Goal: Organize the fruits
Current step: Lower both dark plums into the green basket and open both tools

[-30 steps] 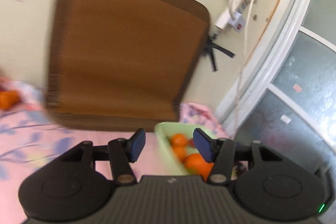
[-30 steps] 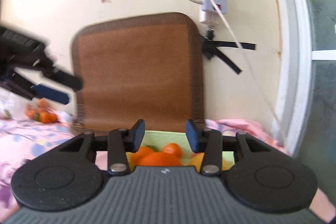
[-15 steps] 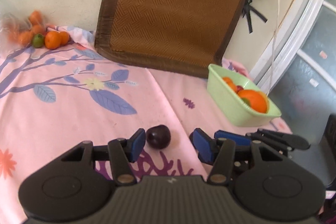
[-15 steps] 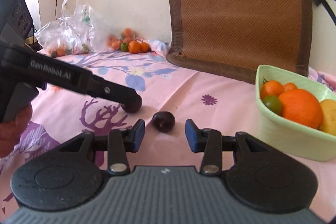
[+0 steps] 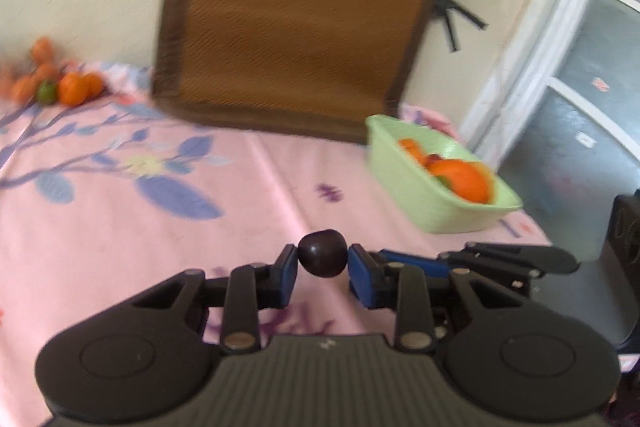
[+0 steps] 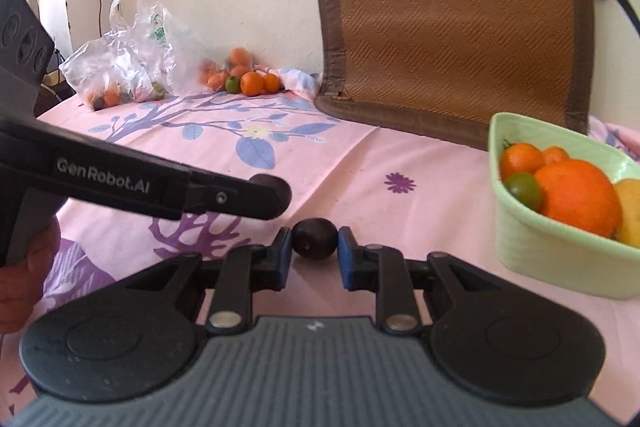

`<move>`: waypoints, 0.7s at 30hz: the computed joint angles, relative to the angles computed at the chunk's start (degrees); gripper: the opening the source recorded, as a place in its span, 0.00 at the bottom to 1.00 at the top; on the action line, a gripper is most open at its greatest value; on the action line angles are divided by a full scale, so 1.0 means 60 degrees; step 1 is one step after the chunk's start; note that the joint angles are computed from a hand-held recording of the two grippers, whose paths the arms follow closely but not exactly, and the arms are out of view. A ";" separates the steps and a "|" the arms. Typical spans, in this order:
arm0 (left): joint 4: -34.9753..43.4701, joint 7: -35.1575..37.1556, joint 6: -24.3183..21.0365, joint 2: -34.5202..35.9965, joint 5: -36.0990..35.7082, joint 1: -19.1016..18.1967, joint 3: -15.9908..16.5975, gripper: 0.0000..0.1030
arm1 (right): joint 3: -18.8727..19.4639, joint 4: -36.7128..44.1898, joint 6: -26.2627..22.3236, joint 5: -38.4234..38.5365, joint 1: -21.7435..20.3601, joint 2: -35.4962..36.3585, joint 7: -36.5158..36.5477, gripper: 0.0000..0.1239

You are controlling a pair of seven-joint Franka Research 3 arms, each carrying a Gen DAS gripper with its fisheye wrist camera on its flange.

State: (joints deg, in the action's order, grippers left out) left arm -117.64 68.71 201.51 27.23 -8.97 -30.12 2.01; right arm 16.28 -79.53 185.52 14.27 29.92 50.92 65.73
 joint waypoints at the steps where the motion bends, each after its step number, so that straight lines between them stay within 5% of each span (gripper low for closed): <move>1: 0.0092 -0.0010 0.0031 0.0008 0.0145 0.0084 -0.0128 0.28 | -0.0056 -0.0319 0.0312 0.0046 0.0005 -0.0159 0.0025 0.22; 4: 0.0541 -0.0034 -0.0026 0.0120 0.0585 0.0267 -0.0445 0.28 | -0.0314 -0.1449 0.1600 0.0200 0.0079 -0.0691 0.0218 0.22; 7: 0.1320 -0.0212 -0.0292 0.0430 0.1296 0.0635 -0.0920 0.28 | -0.1268 -0.2271 0.3058 0.0824 0.0764 -0.1057 0.0386 0.22; 12: 0.3206 -0.0721 -0.1057 0.1336 0.2487 0.1117 -0.1604 0.28 | -0.1942 -0.2195 0.4467 0.2144 0.1117 -0.0943 0.0117 0.22; 15: 0.4666 -0.0933 -0.1756 0.2084 0.3000 0.1264 -0.1829 0.28 | -0.1830 -0.1753 0.4506 0.2370 0.0785 -0.0777 0.0092 0.22; 18: 0.6626 -0.0993 -0.2907 0.3233 0.3472 0.2005 -0.2883 0.28 | -0.1786 -0.0882 0.4049 0.2251 0.0500 -0.0343 0.0119 0.22; 21: 0.8631 -0.0945 -0.4057 0.4378 0.3481 0.1972 -0.3044 0.28 | -0.2044 0.0148 0.3380 0.2448 0.0580 0.0223 0.0011 0.22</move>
State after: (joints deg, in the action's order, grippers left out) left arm -65.85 63.04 177.17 53.50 11.92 -18.29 -16.25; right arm 4.02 -78.64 205.80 28.96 33.40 52.26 65.79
